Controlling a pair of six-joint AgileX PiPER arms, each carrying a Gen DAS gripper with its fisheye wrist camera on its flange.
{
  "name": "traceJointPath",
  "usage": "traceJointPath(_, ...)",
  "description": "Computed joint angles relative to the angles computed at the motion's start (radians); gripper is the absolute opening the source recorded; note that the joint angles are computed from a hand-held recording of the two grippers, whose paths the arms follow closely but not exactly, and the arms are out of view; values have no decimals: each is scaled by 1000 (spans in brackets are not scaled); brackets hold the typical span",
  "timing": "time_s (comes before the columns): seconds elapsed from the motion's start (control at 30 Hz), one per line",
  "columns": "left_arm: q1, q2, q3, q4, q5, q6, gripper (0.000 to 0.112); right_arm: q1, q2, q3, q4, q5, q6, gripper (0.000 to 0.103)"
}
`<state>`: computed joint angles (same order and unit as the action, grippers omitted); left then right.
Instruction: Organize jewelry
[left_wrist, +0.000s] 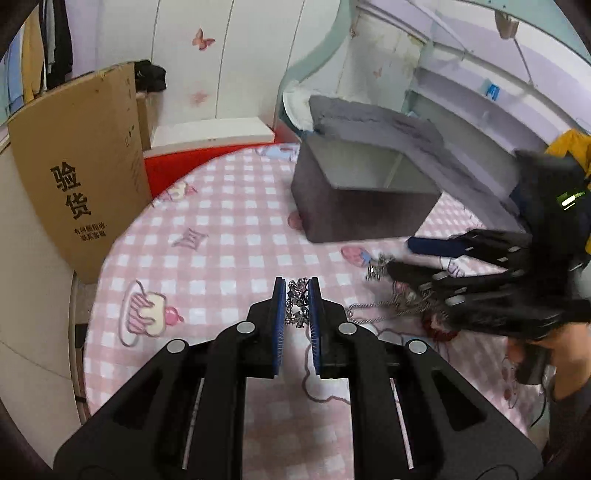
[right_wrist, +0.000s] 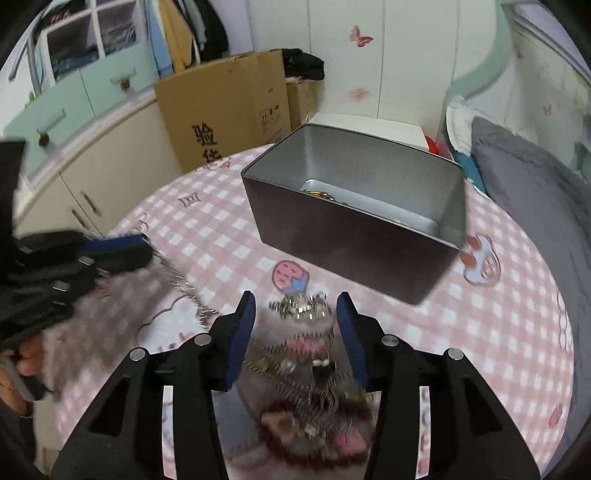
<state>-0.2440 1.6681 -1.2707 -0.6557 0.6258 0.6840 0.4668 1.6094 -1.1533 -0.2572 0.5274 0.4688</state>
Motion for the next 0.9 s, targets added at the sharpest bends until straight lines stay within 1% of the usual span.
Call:
traceJointPath(0.03,5,-4,-5,-11,8,10,12,7,38,-33,-31,34,15,44)
traceJointPath(0.1,18,-12,-23,-52,28,41,12,13,73,-53,-49,51,13,44)
traceJointPath(0.13,28,-13,-30,-75,40,63,12,20,79,-48,-77,46,28,40)
traceJointPath(0.17,33,-15,-37,-89,42,72,12,33,83,-49,-125,57,62,29)
traceJointPath(0.2,36,-18,-50,-98,50,80,12,41,85,-53,-152,71,81,27)
traceJointPath(0.33,44,-27,-88,-147,79,112,12,39,76,-45,-151,74,82,25)
traceJointPath(0.4,41,-30,-108,-150,89,109,12,37,54,-24,-141,54,92,25)
traceJointPath(0.47,36,-35,-130,-164,99,111,12,17,13,-1,-91,26,74,25)
traceJointPath(0.53,29,-40,-158,-174,112,114,12,2,-26,7,-44,17,45,25)
traceJointPath(0.7,-12,-25,-259,-150,130,79,12,-22,-120,4,-6,19,25,25)
traceJointPath(0.8,-38,-2,-313,-107,136,39,12,-29,-171,7,3,25,24,25)
traceJointPath(0.83,-41,3,-323,-99,135,29,12,-42,-182,2,38,29,-9,25)
traceJointPath(0.9,-47,17,-349,-94,148,16,12,-55,-194,0,47,22,-20,25)
